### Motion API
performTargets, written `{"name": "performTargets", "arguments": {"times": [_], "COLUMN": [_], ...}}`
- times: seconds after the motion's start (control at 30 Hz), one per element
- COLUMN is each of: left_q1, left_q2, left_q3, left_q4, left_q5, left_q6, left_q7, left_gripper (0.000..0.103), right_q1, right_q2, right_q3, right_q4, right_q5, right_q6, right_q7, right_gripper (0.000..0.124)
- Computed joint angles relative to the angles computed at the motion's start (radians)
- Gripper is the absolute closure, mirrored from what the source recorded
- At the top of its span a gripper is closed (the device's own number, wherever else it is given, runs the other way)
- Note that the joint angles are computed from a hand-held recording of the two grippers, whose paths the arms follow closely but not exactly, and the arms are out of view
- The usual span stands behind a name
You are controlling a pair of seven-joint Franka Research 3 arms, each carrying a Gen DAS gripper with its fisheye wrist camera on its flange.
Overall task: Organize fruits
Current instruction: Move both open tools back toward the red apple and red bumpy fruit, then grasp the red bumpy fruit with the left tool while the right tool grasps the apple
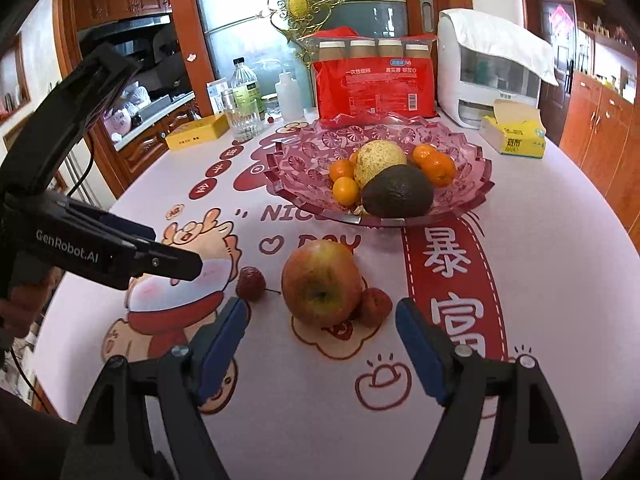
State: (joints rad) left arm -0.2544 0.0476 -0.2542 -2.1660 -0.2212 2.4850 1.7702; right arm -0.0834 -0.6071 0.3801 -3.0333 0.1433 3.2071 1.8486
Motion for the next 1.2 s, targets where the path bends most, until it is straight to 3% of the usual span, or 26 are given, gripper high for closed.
{"name": "performTargets", "arguments": {"times": [0.23, 0.43, 0.53, 0.7, 0.8, 1.0, 1.2], "left_q1": [0.01, 0.021, 0.029, 0.042, 0.051, 0.059, 0.056], "left_q2": [0.11, 0.178, 0.21, 0.248, 0.258, 0.277, 0.272], "left_q3": [-0.018, -0.04, -0.051, -0.067, -0.078, -0.1, -0.096], "left_q4": [0.088, 0.121, 0.139, 0.163, 0.169, 0.184, 0.178], "left_q5": [0.013, 0.014, 0.011, -0.001, -0.019, -0.062, -0.069], "left_q6": [-0.03, -0.014, -0.014, -0.023, -0.02, -0.024, -0.024], "left_q7": [0.027, 0.032, 0.045, 0.049, 0.065, 0.103, 0.094], "left_gripper": [0.022, 0.033, 0.035, 0.047, 0.054, 0.073, 0.073], "right_q1": [-0.224, -0.393, -0.444, -0.499, -0.565, -0.622, -0.682], "right_q2": [0.122, 0.165, 0.171, 0.187, 0.188, 0.213, 0.216], "right_q3": [0.219, 0.396, 0.45, 0.501, 0.567, 0.613, 0.673], "right_q4": [0.066, 0.107, 0.118, 0.127, 0.137, 0.157, 0.179], "right_q5": [-0.036, -0.048, -0.062, -0.079, -0.088, -0.098, -0.094], "right_q6": [0.05, 0.068, 0.066, 0.077, 0.08, 0.093, 0.088], "right_q7": [-0.003, -0.003, -0.01, -0.013, -0.017, -0.035, -0.043], "right_gripper": [0.046, 0.046, 0.046, 0.046, 0.046, 0.046, 0.051]}}
